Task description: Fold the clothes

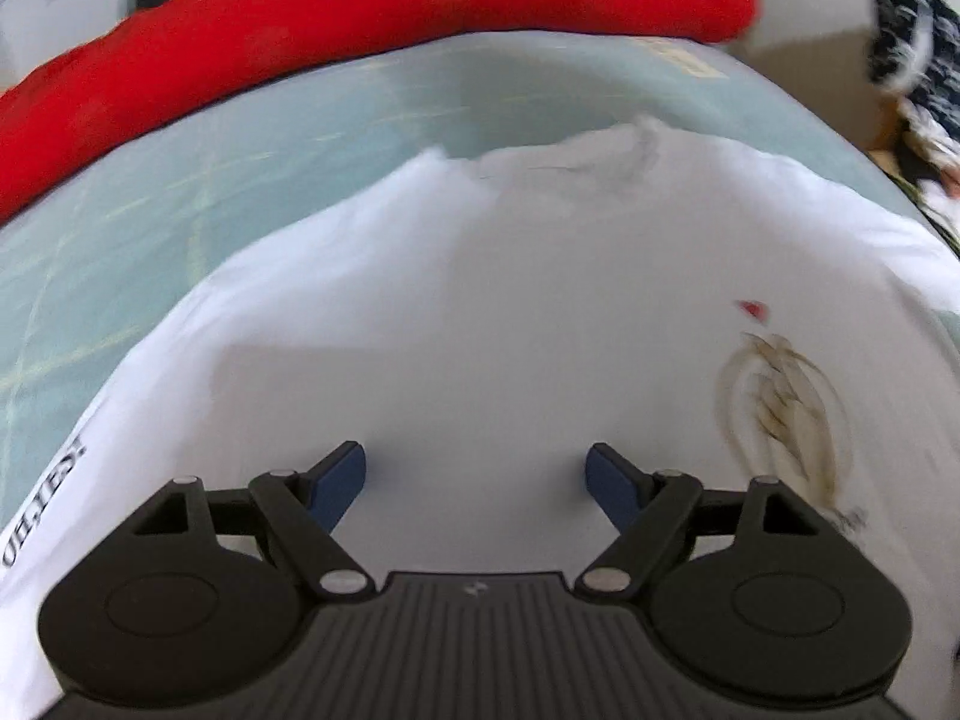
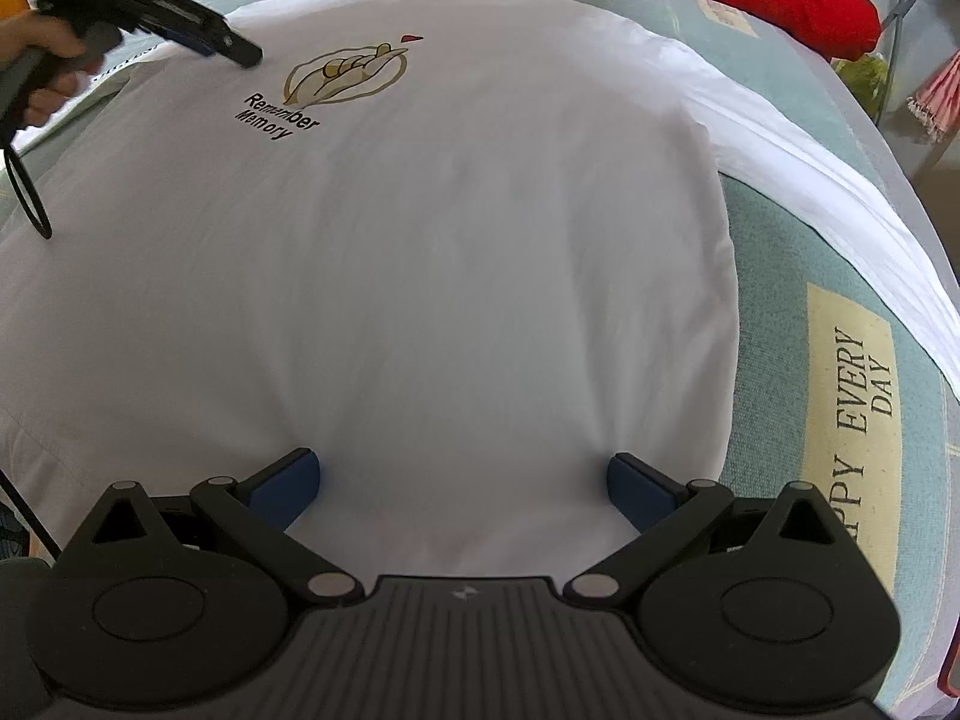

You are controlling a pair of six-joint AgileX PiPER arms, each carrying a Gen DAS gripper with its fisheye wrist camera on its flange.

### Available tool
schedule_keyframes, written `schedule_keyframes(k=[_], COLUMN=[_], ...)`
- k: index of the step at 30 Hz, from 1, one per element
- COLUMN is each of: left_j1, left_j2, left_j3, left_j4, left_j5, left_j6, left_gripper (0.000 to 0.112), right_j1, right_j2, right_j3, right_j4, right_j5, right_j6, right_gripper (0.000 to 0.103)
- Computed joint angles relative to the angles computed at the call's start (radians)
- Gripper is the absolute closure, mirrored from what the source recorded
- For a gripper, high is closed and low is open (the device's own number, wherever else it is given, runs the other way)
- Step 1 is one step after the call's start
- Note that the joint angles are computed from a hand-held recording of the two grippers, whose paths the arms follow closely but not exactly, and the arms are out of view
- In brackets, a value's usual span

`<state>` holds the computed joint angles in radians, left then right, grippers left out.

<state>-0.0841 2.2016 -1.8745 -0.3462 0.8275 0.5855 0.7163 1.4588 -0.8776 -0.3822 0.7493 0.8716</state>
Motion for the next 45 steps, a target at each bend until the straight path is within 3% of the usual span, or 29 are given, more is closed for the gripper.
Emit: schedule_keyframes(k=[4, 10, 14, 21, 26, 31, 34, 39, 42, 45], left_j1=[0.011, 0.007, -0.001, 0.000, 0.011, 0.013, 0.016, 0.016, 0.013, 0.012], left_j2=[-0.041, -0.109, -0.111, -0.096, -0.064, -0.041, -0.037, -0.031, -0.040, -0.040], left_j3=[0.016, 0.111, 0.132, 0.121, 0.078, 0.036, 0.020, 0.010, 0.030, 0.028], left_j4=[-0.008, -0.026, -0.039, -0.035, -0.035, -0.031, -0.035, -0.034, -0.026, -0.021], left_j5=[0.009, -0.018, -0.014, -0.010, 0.002, 0.022, 0.033, 0.036, 0.017, 0.024], left_j6=[-0.031, 0.014, 0.001, -0.035, -0.064, -0.088, -0.091, -0.096, -0.095, -0.094], left_gripper=[0.032, 0.031, 0.031, 0.031, 0.031, 0.031, 0.031, 0.031, 0.031, 0.031], right_j1=[-0.046, -0.280, -0.489, -0.668, -0.651, -0.675, -0.677, -0.621, -0.580, -0.568], right_j2=[-0.004, 0.000, 0.185, 0.532, 0.672, 0.797, 0.786, 0.791, 0.922, 1.003], right_j3=[-0.062, -0.158, -0.334, -0.733, -0.886, -1.127, -1.181, -1.207, -1.368, -1.484], right_j4=[0.078, -0.018, 0.017, 0.181, 0.053, 0.084, 0.161, 0.211, 0.133, 0.043], right_j5=[0.065, -0.023, -0.109, 0.043, 0.093, 0.213, 0.272, 0.278, 0.376, 0.375], right_j6=[-0.063, -0.089, -0.208, -0.236, -0.151, -0.221, -0.202, -0.162, -0.111, -0.099], right_gripper=[0.000, 0.000, 0.000, 0.000, 0.000, 0.000, 0.000, 0.000, 0.000, 0.000])
